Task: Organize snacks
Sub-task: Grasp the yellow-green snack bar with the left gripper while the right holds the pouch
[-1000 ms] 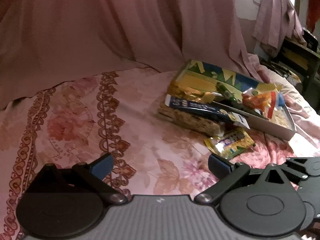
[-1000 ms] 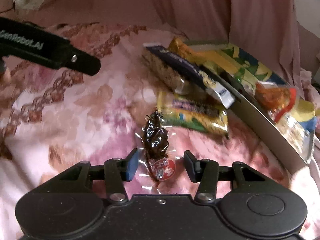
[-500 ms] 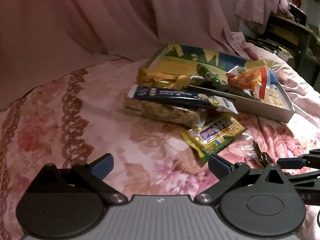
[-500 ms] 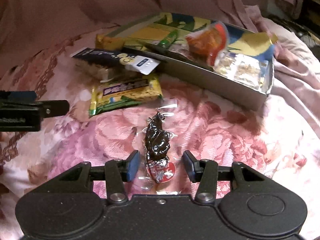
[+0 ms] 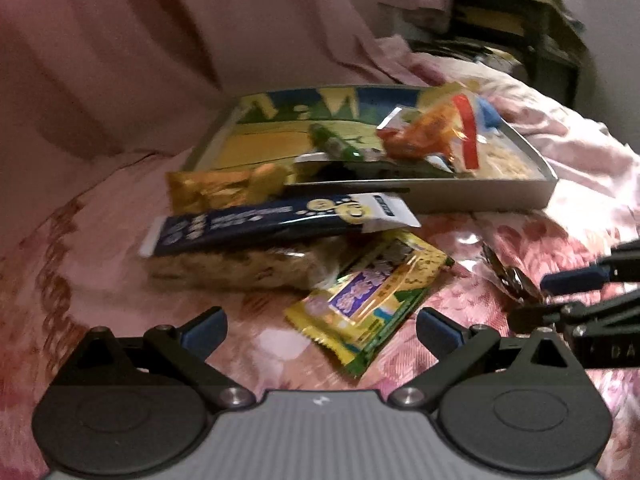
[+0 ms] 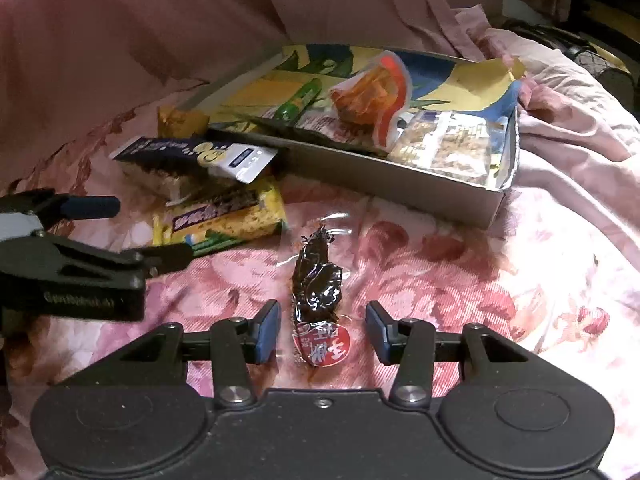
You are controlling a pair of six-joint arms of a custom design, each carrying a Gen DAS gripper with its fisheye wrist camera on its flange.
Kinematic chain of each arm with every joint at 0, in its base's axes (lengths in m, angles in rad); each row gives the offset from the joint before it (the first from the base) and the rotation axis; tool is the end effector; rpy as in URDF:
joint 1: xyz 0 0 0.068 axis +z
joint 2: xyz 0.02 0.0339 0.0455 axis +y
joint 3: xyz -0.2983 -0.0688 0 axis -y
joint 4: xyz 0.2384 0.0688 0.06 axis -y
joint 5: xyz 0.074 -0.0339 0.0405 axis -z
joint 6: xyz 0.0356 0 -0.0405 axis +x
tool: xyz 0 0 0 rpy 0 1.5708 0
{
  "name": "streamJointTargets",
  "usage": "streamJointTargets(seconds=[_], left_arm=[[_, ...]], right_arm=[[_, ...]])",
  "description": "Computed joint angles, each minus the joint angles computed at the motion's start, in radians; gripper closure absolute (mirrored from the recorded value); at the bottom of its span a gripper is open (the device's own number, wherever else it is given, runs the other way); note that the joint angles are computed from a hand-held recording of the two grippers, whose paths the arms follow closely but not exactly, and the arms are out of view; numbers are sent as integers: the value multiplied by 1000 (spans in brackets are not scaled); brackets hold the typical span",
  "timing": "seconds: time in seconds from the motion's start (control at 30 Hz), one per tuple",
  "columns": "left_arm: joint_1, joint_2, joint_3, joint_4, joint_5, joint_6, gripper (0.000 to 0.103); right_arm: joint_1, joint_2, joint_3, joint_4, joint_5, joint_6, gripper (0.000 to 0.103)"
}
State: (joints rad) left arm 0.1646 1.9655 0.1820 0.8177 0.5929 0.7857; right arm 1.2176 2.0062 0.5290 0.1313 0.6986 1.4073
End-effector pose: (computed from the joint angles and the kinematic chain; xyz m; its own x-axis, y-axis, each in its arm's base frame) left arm 0.2024 0.0135 0.0580 -0.4479 0.5202 -0.7271 0.6995 0.7105 0.0774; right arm 0.1081 0.2270 0.0535 -0.7148 0.2452 -0.6549 0.2238 0.9675 0.1180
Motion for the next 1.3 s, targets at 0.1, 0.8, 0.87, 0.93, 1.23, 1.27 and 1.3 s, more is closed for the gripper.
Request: streamJointTargets(seconds=[0.1, 0.8, 0.87, 0.93, 1.23, 1.27, 1.3], left_arm=[[-27, 15, 36, -45, -4, 3, 0], [-95, 32, 78, -124, -7, 91, 20], [-89, 10, 69, -145, -9, 95, 25], [-84, -17, 73, -197, -10, 102, 32], [-82, -87, 43, -255, -36, 105, 30], [-95, -85, 40, -234, -42, 87, 28], [-106, -83, 39, -220, -46, 73, 26]], right_arm=[[-10, 3, -15, 27, 4, -7, 54], [-33, 15, -38, 88, -3, -31, 53], [-35, 13, -37, 84, -6, -27, 53], [-35, 9, -40, 81, -9, -21, 53], [-34, 0, -42, 67, -14, 0, 53], [-34, 1, -40, 65, -14, -2, 53], [-34, 2, -38, 64, -14, -4, 53]])
